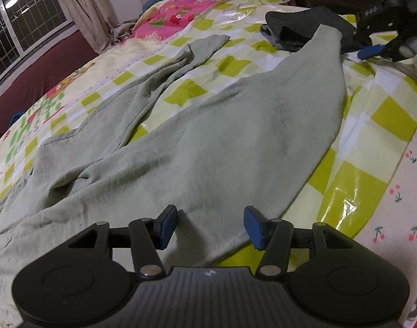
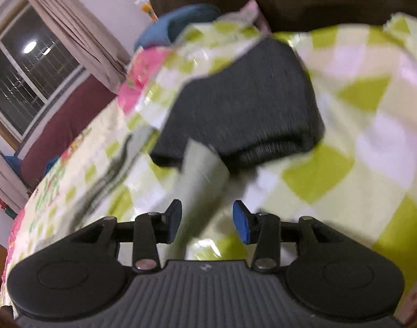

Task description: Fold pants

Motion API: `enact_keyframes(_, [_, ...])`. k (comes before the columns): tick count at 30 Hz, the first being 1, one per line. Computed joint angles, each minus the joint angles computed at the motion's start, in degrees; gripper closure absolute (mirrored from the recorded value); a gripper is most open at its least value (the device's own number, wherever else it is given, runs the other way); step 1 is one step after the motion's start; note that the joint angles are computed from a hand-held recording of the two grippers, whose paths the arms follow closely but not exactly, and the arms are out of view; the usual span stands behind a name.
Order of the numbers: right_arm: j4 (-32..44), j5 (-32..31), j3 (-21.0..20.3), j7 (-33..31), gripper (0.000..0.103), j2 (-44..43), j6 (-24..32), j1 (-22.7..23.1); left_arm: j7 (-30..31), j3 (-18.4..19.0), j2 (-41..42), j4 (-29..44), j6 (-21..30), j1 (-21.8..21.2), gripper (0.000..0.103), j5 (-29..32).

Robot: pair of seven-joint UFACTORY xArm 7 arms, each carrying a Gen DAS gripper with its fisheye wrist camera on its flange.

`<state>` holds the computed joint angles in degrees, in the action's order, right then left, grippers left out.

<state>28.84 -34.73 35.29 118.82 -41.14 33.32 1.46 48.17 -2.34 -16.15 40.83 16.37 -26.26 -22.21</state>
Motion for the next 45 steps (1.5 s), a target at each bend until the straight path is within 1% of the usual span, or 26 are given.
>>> enact_keyframes(2, [-0.5, -0.7, -0.2, 0.2, 0.06, 0.4, -0.5, -0.8, -0.4, -0.3, -0.1, 0.0, 0.1, 0.4, 0.035, 0.6])
enact_keyframes(4, [-1.6, -1.5, -1.4, -1.1, 0.06, -1.3, -1.6, -0.2, -1.2, -0.6, 0.2, 0.4, 0.2, 0.7, 0.035, 1.1])
enact_keyframes(5, [-1.7, -1.6, -2.0, -2.8, 0.059, -1.7, -1.4, 0.2, -1.5, -0.7, 0.4, 0.5, 0.2, 0.8, 0.035, 1.2])
enact_keyframes(7, [-2.1, -2.4, -4.6, -7.3, 0.059, -1.1, -4.6, 0.4, -2.0, -1.0, 0.8, 0.7, 0.1, 0.9, 0.035, 1.6])
enact_keyframes(9, [-0.5, -2.8, -5.9, -11.3, 0.059, 2.5, -7.7, -1.2, -2.8, -1.5, 1.0, 0.9, -0.1, 1.2, 0.035, 2.4])
enact_keyframes(10, [0.6, -3.1, -5.9, -12.9, 0.059, 4.1, -8.8, -2.0, -3.2, -1.7, 1.1, 1.0, -0.1, 1.3, 0.035, 2.9])
enact_keyframes(12, [3.8, -5.4, -4.0, -14.2, 0.06, 7.5, -11.0, -5.2, -3.9, -2.2, 1.2, 1.1, -0.1, 1.6, 0.035, 4.0])
enact_keyframes(15, [8.4, -9.2, -1.5, -12.9, 0.06, 12.7, -15.3, -10.0, -4.9, -2.6, 1.3, 1.2, -0.1, 1.9, 0.035, 5.5])
enact_keyframes(17, [10.6, -9.0, -2.5, -15.7, 0.06, 14.6, -15.0, -8.0, -5.1, -2.6, 1.2, 1.2, -0.1, 1.8, 0.035, 6.0])
enact_keyframes(18, [11.0, -10.6, -2.2, -16.0, 0.058, 14.1, -15.5, -8.1, -5.0, -2.4, 1.2, 1.2, -0.1, 1.6, 0.035, 5.9])
enact_keyframes(20, [8.9, -14.5, 0.1, -12.1, 0.045, 9.0, -17.9, -10.5, -4.8, -2.2, 1.4, 1.2, -0.3, 1.3, 0.035, 5.6])
enact_keyframes(21, [7.3, -14.3, 0.6, -10.7, 0.043, 6.1, -18.3, -11.0, -4.8, -2.1, 1.5, 1.2, -0.4, 1.2, 0.034, 5.4])
enact_keyframes(22, [5.6, -12.6, 0.3, -10.8, 0.043, 4.1, -17.6, -10.2, -4.7, -1.9, 1.7, 1.3, -0.5, 1.0, 0.034, 5.0])
enact_keyframes(23, [4.3, -10.2, -0.5, -12.0, 0.042, 2.9, -15.6, -8.4, -4.9, -2.1, 1.6, 1.2, -0.6, 1.0, 0.034, 5.0])
enact_keyframes(25, [2.9, -5.8, -1.6, -15.7, 0.043, 2.6, -10.9, -5.4, -4.7, -2.0, 1.6, 1.1, -0.9, 0.8, 0.032, 4.8])
enact_keyframes(26, [2.9, -4.0, -2.0, -16.9, 0.044, 3.5, -9.3, -4.4, -4.6, -1.9, 1.6, 1.0, -1.0, 0.8, 0.031, 4.7])
enact_keyframes(27, [2.5, -3.3, -2.3, -17.3, 0.046, 4.0, -9.7, -4.1, -4.7, -1.9, 1.6, 0.9, -1.1, 0.8, 0.031, 4.7])
enact_keyframes(29, [2.9, -3.4, -1.9, -17.9, 0.046, 5.8, -10.7, -4.9, -4.8, -1.9, 1.7, 1.0, -1.0, 0.8, 0.03, 4.7])
enact_keyframes(31, [5.6, -3.5, -1.1, -18.9, 0.046, 9.3, -8.1, -5.9, -5.0, -1.9, 1.8, 1.2, -0.8, 0.9, 0.03, 4.7])
enact_keyframes(33, [5.5, -5.4, -1.8, -17.6, 0.046, 11.0, -10.9, -6.5, -4.8, -1.8, 1.8, 1.3, -0.7, 0.7, 0.03, 4.5])
enact_keyframes(34, [5.7, -5.9, -2.4, -17.1, 0.048, 11.8, -12.3, -6.7, -4.6, -1.7, 1.8, 1.2, -0.7, 0.6, 0.03, 4.2])
enact_keyframes(36, [6.8, -7.6, -2.2, -15.8, 0.061, 14.4, -14.0, -7.9, -4.6, -1.8, 2.0, 1.3, -0.7, 0.7, 0.03, 4.1])
enact_keyframes(38, [8.1, -8.3, -2.9, -15.2, 0.097, 16.7, -14.2, -7.6, -4.7, -1.9, 1.8, 1.3, -0.6, 0.8, 0.03, 4.3])
enact_keyframes(41, [7.5, -8.1, -4.4, -13.2, 0.099, 15.1, -12.8, -5.3, -4.6, -1.9, 1.5, 1.2, -0.5, 0.8, 0.03, 4.3])
enact_keyframes(43, [5.6, -7.4, -5.4, -12.8, 0.099, 10.3, -11.1, -3.3, -4.2, -1.6, 1.4, 1.1, -0.6, 0.6, 0.03, 3.8])
enact_keyframes(45, [2.7, -4.3, -6.5, -13.2, 0.1, 3.8, -8.7, -0.4, -4.1, -1.5, 1.4, 0.9, -0.7, 0.3, 0.03, 3.2])
